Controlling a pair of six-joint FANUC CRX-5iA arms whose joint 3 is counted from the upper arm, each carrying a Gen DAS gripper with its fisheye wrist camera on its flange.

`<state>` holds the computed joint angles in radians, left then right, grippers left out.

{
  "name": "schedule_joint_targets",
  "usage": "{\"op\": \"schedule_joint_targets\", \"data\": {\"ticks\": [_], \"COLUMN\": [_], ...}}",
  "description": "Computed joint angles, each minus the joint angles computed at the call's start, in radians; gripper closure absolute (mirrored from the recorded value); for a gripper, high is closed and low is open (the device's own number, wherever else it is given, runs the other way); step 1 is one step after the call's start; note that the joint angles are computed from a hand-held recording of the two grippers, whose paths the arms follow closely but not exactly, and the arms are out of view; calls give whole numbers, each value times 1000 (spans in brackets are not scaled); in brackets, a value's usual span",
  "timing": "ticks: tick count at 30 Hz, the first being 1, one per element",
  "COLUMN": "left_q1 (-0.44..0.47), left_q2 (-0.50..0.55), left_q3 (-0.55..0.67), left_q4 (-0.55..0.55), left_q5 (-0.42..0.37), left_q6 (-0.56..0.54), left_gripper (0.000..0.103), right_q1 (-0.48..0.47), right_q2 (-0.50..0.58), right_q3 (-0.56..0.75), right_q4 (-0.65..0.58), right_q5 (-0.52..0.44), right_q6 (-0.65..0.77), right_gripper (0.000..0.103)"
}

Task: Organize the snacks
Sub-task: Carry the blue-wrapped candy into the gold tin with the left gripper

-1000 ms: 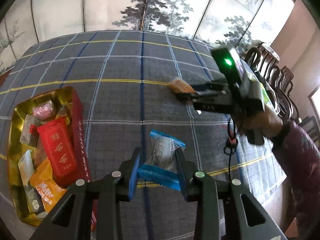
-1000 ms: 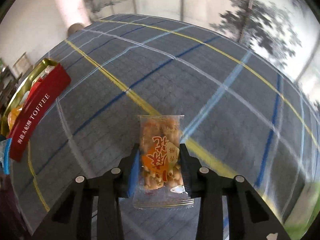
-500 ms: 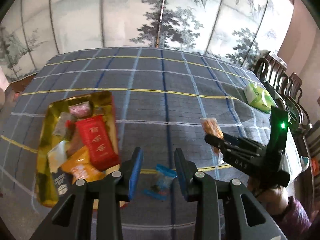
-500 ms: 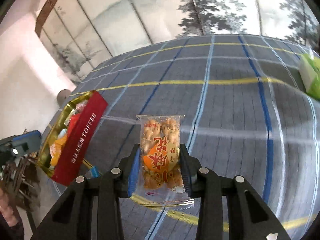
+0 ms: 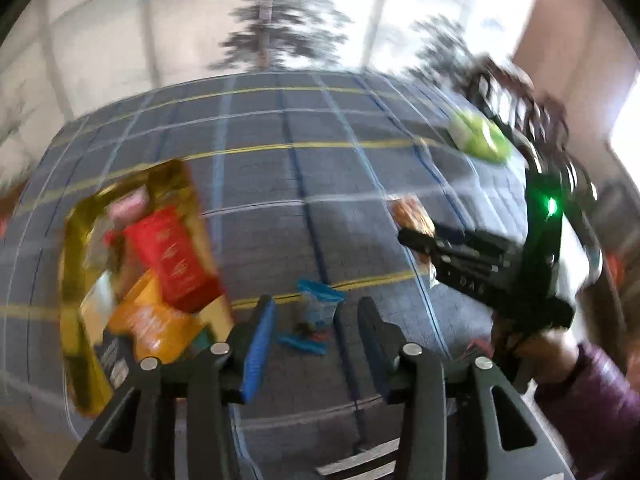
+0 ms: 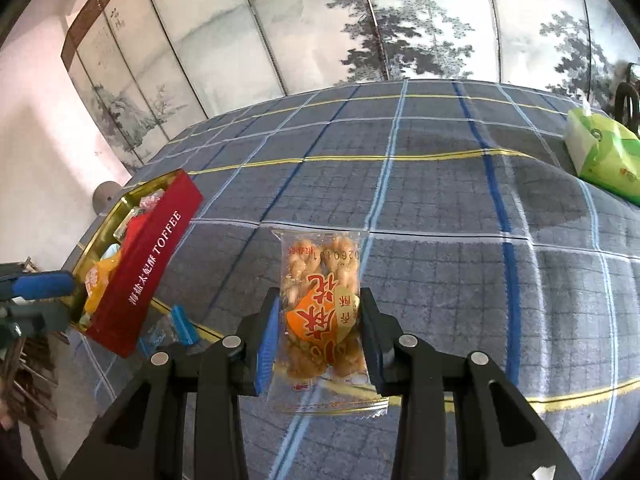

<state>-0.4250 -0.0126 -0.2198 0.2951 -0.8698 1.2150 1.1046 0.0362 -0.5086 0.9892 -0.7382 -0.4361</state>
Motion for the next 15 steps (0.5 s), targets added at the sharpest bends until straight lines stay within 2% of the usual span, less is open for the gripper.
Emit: {"op": "schedule_joint_targets", "data": {"ticks": [1,3,6,11,12,13,14,15], "left_q1": [-3,-23,-64,-71,-75,-82,-77,-73], "left_q2": [20,75,157,248,258,254,247,240], "left_q3": [8,55,148,212,219,214,199,186], "left_q4": [17,-5,-136,-191,-205,-225,-208,-194], "left_q5": [-14,-47,-90,-145,-152,-135,-124,-118], "left_q6": [-36,-40,13,10,7,12,10,10], "left_gripper": [58,58,58,58,60,71,76,76], "right_q1": [1,0,-10,-33,-37,-39,-41,-39], "right_q2": [-5,-20,-37,-44,-48,-49,-48,-50], "right_q3": [-6,-28,-60,-90,-96,-98,-99,-97], "right_q4": [0,18,51,83,97,107,107,102], "right_q5": [1,1,23,69,75,76,77,77], "right_q6": [0,-21,-70,-117,-127,-132,-132,-134], "right_gripper": [68,68,68,68,68,68,68,68]}}
